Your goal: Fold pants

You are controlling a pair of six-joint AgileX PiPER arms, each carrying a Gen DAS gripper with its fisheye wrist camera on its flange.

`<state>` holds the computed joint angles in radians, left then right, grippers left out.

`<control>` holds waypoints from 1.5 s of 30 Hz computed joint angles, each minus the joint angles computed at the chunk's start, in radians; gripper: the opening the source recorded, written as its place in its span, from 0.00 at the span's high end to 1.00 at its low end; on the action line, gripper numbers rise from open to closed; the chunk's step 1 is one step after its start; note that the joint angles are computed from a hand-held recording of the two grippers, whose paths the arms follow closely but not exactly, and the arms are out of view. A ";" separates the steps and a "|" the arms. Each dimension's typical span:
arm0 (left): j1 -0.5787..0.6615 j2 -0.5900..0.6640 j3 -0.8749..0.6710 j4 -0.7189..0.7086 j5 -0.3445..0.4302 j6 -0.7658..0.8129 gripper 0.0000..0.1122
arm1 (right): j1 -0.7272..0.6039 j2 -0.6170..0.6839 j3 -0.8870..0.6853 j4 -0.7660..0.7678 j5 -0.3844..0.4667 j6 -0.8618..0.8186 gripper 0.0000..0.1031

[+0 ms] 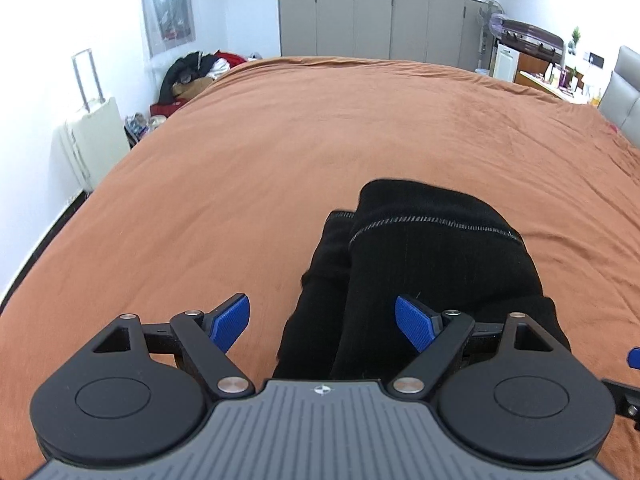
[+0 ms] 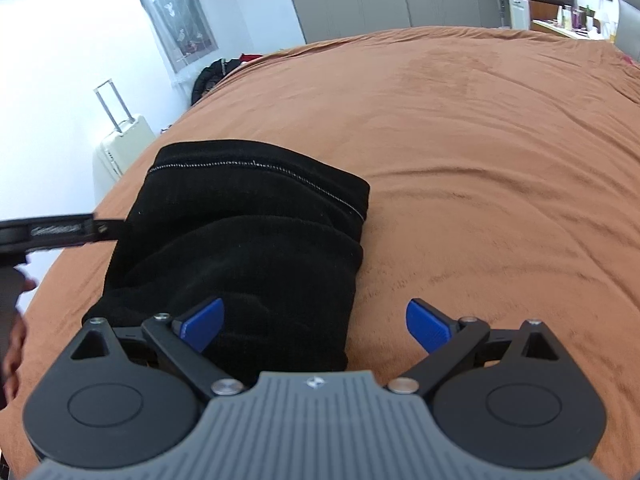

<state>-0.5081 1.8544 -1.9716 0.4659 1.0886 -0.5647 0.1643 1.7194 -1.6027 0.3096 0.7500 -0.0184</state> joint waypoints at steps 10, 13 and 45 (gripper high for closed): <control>0.017 0.075 -0.012 0.067 -0.008 -0.016 0.08 | -0.031 0.093 -0.078 0.094 0.010 -0.086 0.08; 0.013 0.034 0.035 0.060 -0.025 -0.031 0.08 | -0.045 0.105 -0.083 0.140 0.022 -0.126 0.08; 0.063 -0.201 0.245 -0.080 -0.031 0.061 0.08 | -0.111 -0.001 0.042 0.367 0.063 -0.203 0.05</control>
